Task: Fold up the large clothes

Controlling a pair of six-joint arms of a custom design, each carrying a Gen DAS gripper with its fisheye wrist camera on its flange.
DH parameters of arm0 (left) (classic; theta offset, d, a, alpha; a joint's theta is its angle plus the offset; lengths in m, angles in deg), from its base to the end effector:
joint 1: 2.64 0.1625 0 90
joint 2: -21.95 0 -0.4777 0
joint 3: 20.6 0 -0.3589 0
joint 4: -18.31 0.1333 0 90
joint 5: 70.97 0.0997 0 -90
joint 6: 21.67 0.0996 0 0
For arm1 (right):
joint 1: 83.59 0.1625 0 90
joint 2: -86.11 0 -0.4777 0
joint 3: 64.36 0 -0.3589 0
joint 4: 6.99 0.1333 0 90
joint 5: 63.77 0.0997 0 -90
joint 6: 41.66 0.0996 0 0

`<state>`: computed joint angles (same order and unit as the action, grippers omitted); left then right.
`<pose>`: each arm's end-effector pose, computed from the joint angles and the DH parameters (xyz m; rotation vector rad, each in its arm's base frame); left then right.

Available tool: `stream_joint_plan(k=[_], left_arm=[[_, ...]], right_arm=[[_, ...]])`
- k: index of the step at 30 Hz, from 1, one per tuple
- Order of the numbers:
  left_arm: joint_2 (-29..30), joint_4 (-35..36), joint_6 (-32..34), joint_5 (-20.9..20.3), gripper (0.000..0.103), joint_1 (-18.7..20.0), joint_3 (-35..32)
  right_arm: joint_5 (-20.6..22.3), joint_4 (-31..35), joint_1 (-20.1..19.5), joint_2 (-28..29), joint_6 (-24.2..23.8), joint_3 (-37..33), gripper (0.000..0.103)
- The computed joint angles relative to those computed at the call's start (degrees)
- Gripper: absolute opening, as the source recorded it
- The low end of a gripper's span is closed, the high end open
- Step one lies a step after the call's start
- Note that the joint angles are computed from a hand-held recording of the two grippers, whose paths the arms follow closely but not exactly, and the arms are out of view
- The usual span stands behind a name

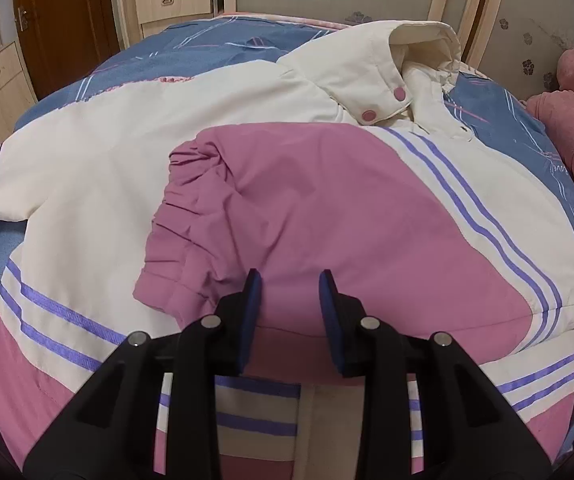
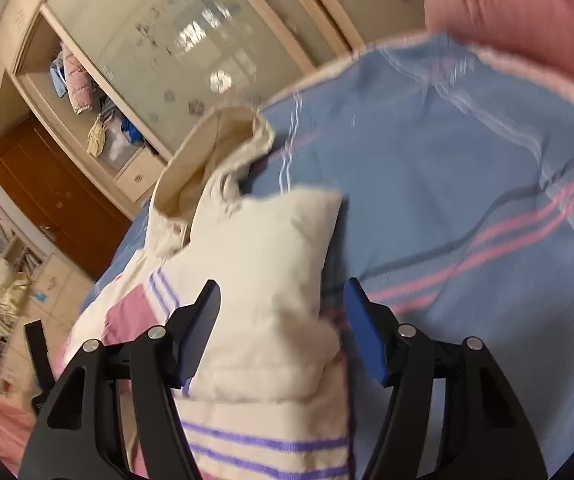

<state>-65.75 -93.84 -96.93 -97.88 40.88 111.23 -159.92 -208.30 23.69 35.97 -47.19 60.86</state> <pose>-0.1026 -0.4037 0.3108 -0.2826 2.1207 -0.9383 0.2768 -0.4768 0.1614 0.5318 -2.8982 0.9749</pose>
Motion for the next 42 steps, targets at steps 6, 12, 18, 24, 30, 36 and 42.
stream_joint_plan(k=[6, 12, 18, 24, 30, 36, 42], left_arm=[[-0.5, 5.6, -3.8, 0.9, 0.03, 0.1, -1.0], [-1.2, 3.7, -2.6, 1.6, 0.028, 0.3, 0.1], [0.6, 10.5, -6.4, 3.2, 0.028, -0.2, -1.3], [-4.0, 6.7, -4.2, -3.3, 0.048, -2.1, -1.2], [-3.3, 5.3, 1.1, -5.4, 0.066, -3.4, -0.9], [2.6, -4.8, 11.2, -2.2, 0.068, 3.6, -1.6], [3.5, -2.8, 9.3, -1.5, 0.069, 4.6, -3.4]], right_arm=[[-8.2, 13.8, 2.7, 5.2, 3.1, -7.6, 0.047], [-13.2, 4.3, 3.4, 4.1, 2.2, -4.0, 0.04], [-3.8, 3.1, 2.4, 3.1, -1.8, -2.0, 0.041], [-22.7, 9.9, 8.6, 10.4, -6.9, -8.1, 0.042], [-13.5, 5.7, 7.6, 6.8, -9.9, -3.6, 0.057], [-15.3, 6.0, 8.4, 8.9, -10.3, -5.1, 0.057], [-15.3, 3.3, 9.5, 10.3, -11.4, -5.2, 0.058]])
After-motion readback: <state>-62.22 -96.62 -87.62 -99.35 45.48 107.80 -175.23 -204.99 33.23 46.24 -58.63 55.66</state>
